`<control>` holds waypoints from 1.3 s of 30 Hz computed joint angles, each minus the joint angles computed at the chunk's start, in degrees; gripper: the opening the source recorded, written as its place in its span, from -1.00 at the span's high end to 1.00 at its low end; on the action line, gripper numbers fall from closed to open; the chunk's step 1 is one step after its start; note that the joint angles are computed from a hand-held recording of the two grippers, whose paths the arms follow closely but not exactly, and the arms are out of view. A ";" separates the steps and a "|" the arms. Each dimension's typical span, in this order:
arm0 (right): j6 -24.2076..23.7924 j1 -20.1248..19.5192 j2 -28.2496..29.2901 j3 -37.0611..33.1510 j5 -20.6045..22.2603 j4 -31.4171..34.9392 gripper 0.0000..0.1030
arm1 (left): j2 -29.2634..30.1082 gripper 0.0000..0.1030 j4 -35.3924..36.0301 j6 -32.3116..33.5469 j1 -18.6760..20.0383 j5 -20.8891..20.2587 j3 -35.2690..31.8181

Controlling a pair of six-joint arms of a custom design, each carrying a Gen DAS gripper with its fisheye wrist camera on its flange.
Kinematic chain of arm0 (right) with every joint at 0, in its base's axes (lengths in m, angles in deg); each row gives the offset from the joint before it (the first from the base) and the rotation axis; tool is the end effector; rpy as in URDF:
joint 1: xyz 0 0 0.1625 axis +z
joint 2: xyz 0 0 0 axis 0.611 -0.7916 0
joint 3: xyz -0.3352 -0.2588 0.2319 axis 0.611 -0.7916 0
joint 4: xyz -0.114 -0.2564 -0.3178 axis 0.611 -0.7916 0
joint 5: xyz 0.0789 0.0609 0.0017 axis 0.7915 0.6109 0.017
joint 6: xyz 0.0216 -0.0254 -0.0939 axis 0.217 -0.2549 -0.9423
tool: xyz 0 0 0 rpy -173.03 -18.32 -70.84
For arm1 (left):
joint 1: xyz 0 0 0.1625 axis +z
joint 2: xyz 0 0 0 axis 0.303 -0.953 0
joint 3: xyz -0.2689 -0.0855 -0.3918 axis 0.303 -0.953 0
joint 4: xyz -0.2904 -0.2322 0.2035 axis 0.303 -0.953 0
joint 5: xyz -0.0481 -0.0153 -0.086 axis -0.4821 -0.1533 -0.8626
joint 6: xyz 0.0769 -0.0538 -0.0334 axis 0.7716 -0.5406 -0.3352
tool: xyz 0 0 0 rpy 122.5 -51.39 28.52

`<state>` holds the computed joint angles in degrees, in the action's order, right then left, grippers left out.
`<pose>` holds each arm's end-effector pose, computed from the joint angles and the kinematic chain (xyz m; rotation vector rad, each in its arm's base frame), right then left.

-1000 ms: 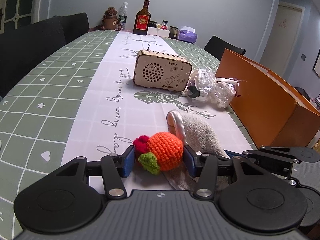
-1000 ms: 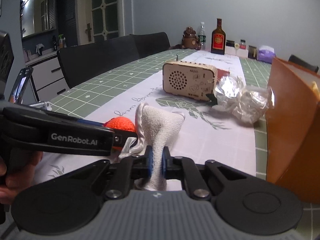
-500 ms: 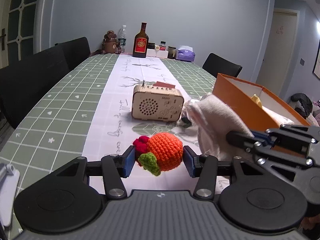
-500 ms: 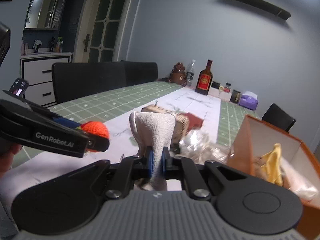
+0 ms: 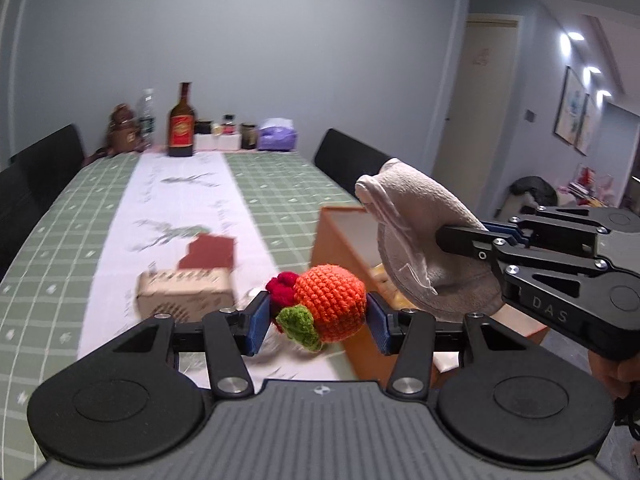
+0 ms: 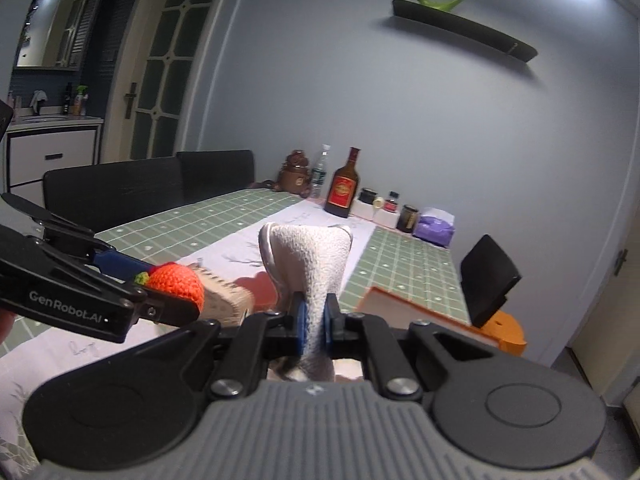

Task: Organize soft objects
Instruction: 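Lower the towel into the orange box and open the right tool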

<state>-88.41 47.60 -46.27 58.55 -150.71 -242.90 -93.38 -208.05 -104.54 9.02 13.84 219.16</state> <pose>0.1136 -0.4491 0.2781 1.4716 -2.0636 1.0565 -0.2996 -0.3983 0.0624 0.4933 2.2500 -1.2914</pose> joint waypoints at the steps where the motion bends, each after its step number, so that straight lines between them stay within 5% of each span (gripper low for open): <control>1: 0.55 0.12 -0.44 -1.06 -0.47 0.97 0.87 | 0.24 -0.12 -1.12 3.03 0.69 -1.29 -1.42; 7: 5.62 0.41 -1.90 -9.17 -4.62 8.91 0.87 | 1.37 -0.12 -3.38 15.87 4.57 -7.12 -9.64; 13: 8.52 0.20 0.46 -16.51 -9.26 15.95 0.87 | 4.40 -0.12 5.00 21.39 8.41 -11.52 -18.91; 29: 8.97 -0.32 13.88 -31.86 -19.09 27.39 0.87 | 11.70 -0.13 31.83 21.86 15.97 -7.00 -33.87; 39: 5.67 0.44 19.98 -36.09 -28.69 27.36 0.85 | 14.19 -0.16 33.54 27.47 16.44 -5.19 -36.22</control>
